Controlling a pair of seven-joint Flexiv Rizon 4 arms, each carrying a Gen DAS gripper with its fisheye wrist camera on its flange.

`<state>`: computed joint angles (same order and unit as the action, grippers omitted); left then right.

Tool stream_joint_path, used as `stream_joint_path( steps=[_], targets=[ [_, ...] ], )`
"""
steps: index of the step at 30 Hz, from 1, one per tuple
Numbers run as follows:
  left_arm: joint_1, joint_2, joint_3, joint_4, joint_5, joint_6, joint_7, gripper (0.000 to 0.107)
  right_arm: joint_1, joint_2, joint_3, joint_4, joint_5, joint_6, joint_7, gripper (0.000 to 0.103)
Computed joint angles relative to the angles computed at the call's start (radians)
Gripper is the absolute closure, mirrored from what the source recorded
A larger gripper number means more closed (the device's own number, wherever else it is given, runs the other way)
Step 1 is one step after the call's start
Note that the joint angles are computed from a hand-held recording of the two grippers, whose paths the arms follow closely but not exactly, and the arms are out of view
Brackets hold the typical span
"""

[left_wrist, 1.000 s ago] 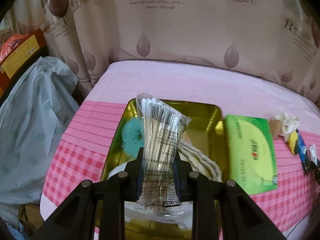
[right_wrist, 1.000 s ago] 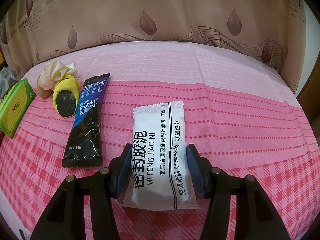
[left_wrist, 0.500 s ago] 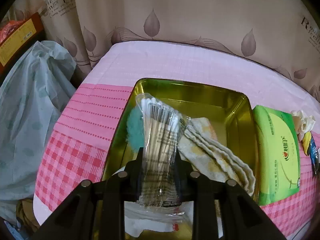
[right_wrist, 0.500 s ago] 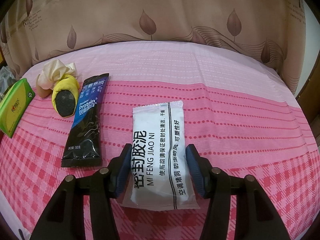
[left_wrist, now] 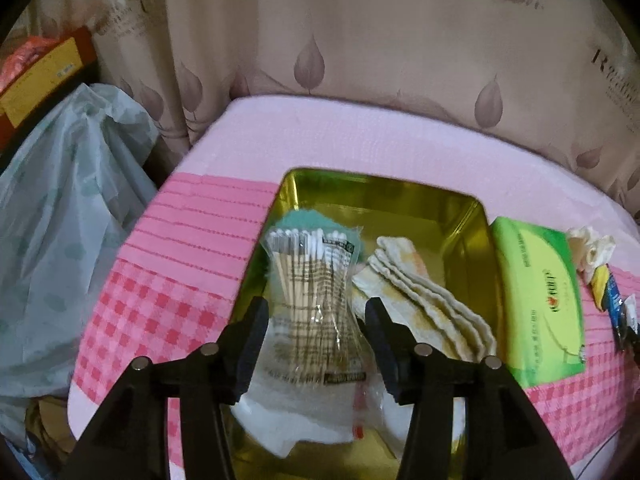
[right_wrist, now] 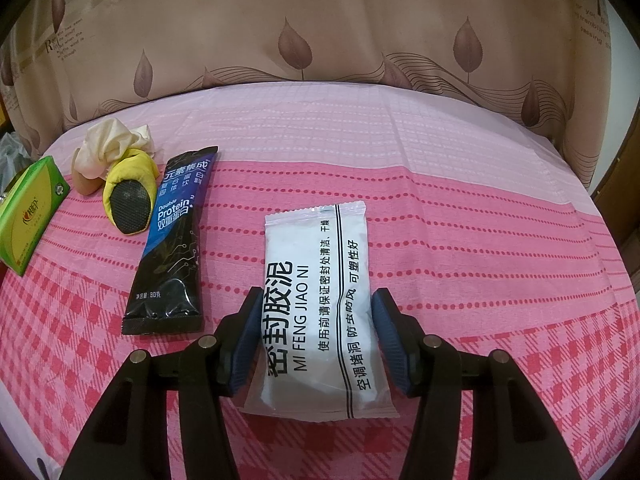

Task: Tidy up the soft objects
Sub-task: 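Carry the cotton swab bag into the gold tin and open the left gripper, then carry the white sealant packet into the gold tin and open the right gripper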

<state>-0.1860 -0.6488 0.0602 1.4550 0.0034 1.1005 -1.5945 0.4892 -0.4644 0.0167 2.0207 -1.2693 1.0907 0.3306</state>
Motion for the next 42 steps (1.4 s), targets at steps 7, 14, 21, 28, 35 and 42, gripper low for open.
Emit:
stream_joint_path(
  steps=[7,14,21,28,35,42],
  targets=[
    [-0.081,0.113,0.095,0.15,0.119,0.145,-0.126,0.055,-0.001,0.0,0.0,0.0,-0.001,0.003,0.003,0.05],
    [-0.148,0.196,0.193,0.27,0.258,0.234,-0.31,0.055,-0.001,0.0,0.0,-0.001,0.003,0.0,-0.003,0.05],
    [-0.178,0.224,0.261,0.302,0.36,0.295,-0.459,0.055,0.002,0.004,0.003,0.002,0.013,-0.014,-0.002,0.055],
    [-0.129,0.222,0.246,0.304,0.368,0.255,-0.55,0.055,0.032,0.033,0.025,0.006,0.061,-0.096,0.019,0.056],
    [-0.096,0.228,0.238,0.31,0.371,0.226,-0.621,0.055,0.053,0.06,0.048,-0.042,0.059,-0.148,0.0,0.057],
    [-0.073,0.25,0.229,0.324,0.394,0.21,-0.682,0.055,0.101,-0.018,0.049,-0.208,0.083,-0.095,-0.135,0.057]
  ],
)
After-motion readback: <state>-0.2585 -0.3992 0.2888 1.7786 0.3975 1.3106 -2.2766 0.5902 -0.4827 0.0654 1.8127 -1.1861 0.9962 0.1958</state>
